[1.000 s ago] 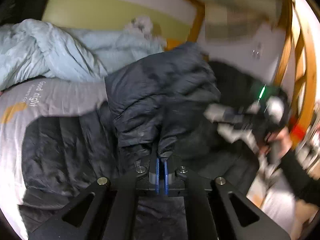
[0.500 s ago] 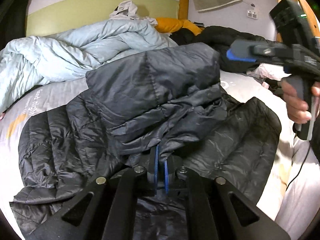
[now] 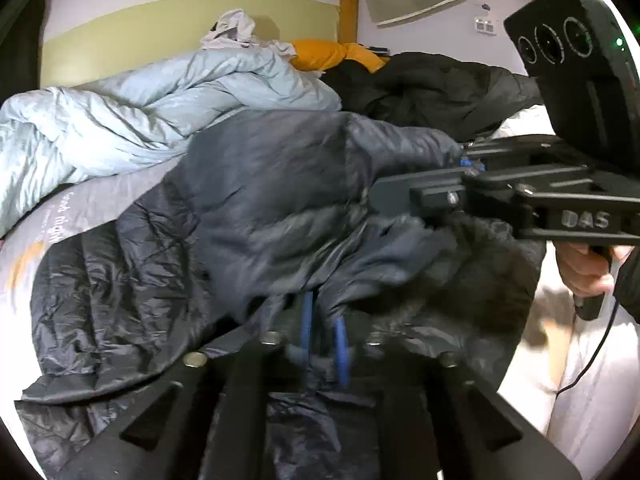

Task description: Fold large clothes

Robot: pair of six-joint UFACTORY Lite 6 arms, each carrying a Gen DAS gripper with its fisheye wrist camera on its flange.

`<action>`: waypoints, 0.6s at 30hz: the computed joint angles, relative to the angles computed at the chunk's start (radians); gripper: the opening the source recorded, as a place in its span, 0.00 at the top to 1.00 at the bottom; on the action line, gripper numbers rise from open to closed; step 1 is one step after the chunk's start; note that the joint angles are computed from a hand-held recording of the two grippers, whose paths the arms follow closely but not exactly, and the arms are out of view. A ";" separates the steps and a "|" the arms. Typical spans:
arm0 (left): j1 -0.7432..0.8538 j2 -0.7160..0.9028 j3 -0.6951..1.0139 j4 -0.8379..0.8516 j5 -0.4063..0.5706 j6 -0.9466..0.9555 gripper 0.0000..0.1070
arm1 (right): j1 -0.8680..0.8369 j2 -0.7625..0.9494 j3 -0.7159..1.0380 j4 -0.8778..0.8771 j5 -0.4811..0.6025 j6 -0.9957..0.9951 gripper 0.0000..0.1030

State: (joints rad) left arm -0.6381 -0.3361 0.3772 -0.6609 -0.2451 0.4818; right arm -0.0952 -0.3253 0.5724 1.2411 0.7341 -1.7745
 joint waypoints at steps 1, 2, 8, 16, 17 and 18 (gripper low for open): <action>0.000 -0.014 -0.004 -0.070 -0.008 0.060 0.67 | 0.011 -0.008 -0.006 0.023 -0.041 -0.023 0.90; -0.001 -0.029 -0.009 -0.140 -0.022 0.120 0.55 | 0.029 -0.028 -0.021 0.062 -0.114 -0.068 0.90; 0.155 -0.126 -0.007 -0.347 0.015 0.348 0.51 | 0.003 0.104 0.080 0.285 -0.371 -0.293 0.90; 0.495 0.057 0.090 -0.655 -0.034 0.709 0.70 | -0.091 0.398 0.311 0.381 -0.476 -0.400 0.90; 0.545 0.074 0.092 -0.615 -0.005 0.671 0.70 | -0.109 0.408 0.314 0.410 -0.474 -0.440 0.90; 0.591 0.099 0.107 -0.617 0.027 0.673 0.70 | -0.114 0.420 0.322 0.439 -0.482 -0.471 0.90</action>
State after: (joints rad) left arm -0.0475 -0.2368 0.4843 -1.2783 -0.2185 1.1549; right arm -0.2090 0.0943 0.8941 1.6796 0.2519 -2.2456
